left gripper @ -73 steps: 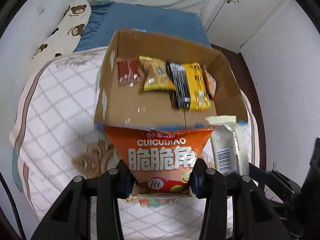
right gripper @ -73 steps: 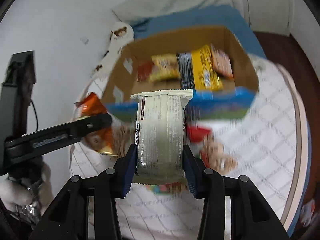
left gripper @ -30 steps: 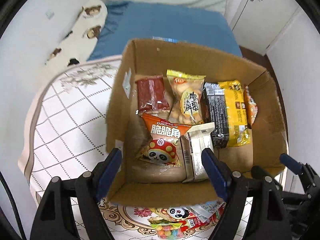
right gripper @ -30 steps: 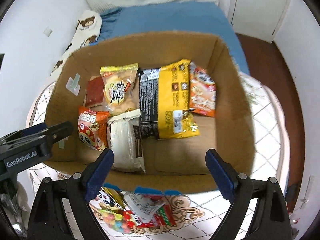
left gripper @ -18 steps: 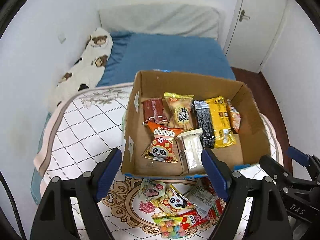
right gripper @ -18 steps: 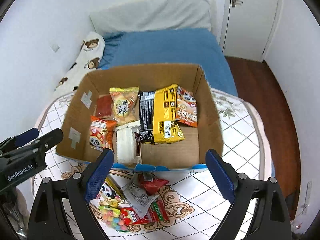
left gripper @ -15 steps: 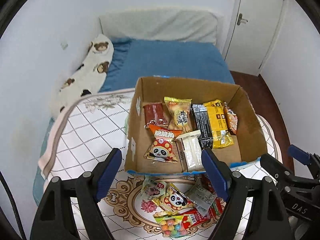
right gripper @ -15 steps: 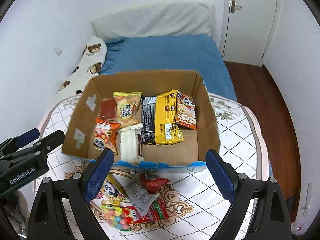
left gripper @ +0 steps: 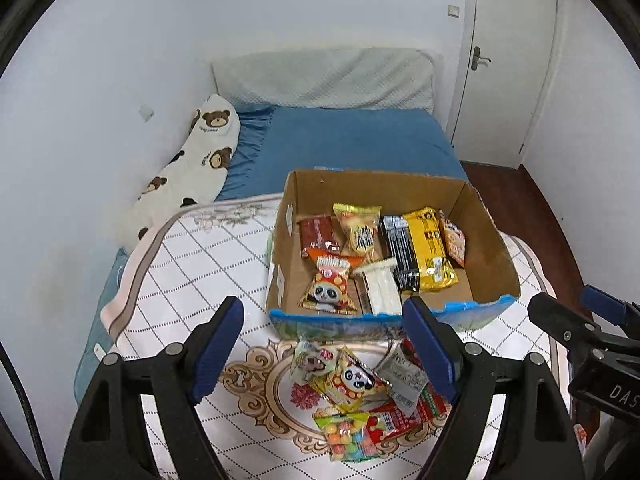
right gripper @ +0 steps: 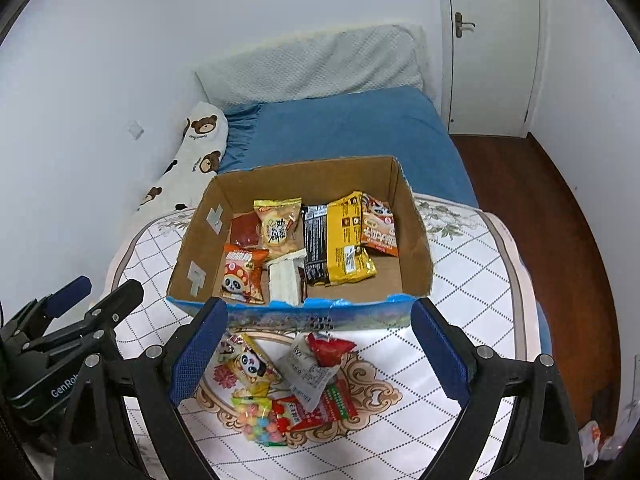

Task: Organize snacks
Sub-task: 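Lift both grippers out of the box toward the remaining snacks, then grasp the clear candy-ball bag with left gripper while right grasps red stick packet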

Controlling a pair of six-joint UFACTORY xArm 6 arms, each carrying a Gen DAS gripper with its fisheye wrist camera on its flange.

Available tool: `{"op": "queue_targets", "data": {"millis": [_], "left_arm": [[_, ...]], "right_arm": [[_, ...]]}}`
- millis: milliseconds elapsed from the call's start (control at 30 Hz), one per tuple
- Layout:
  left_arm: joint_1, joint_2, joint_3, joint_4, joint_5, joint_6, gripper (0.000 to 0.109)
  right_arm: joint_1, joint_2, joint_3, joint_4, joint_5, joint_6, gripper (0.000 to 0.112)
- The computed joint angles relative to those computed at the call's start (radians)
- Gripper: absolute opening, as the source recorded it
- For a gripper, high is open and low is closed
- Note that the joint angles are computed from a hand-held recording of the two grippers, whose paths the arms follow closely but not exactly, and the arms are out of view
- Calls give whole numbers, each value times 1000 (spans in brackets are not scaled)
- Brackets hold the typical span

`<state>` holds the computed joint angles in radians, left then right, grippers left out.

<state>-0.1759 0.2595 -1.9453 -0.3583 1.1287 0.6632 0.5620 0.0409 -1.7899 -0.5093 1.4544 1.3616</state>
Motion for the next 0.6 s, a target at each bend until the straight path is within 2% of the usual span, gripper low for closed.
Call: {"op": "queue_targets", "data": {"millis": [133, 233, 367, 467, 533, 600], "left_arm": [[-1, -3, 36, 42, 27, -28, 81], [-2, 14, 66, 107, 90, -74, 81], [-10, 33, 150, 200, 147, -103, 81], [-22, 19, 256, 252, 126, -56, 81], [-35, 4, 319, 256, 129, 37, 81], [-63, -45, 440, 336, 30, 98, 81]], "right_arm": [[-12, -44, 99, 56, -48, 23, 95], [-32, -93, 224, 127, -110, 40, 95], [-69, -152, 424, 252, -234, 30, 93], [-96, -195, 570, 353, -337, 33, 87], [-109, -217, 656, 406, -397, 25, 86], [-118, -237, 727, 459, -453, 22, 85]]}}
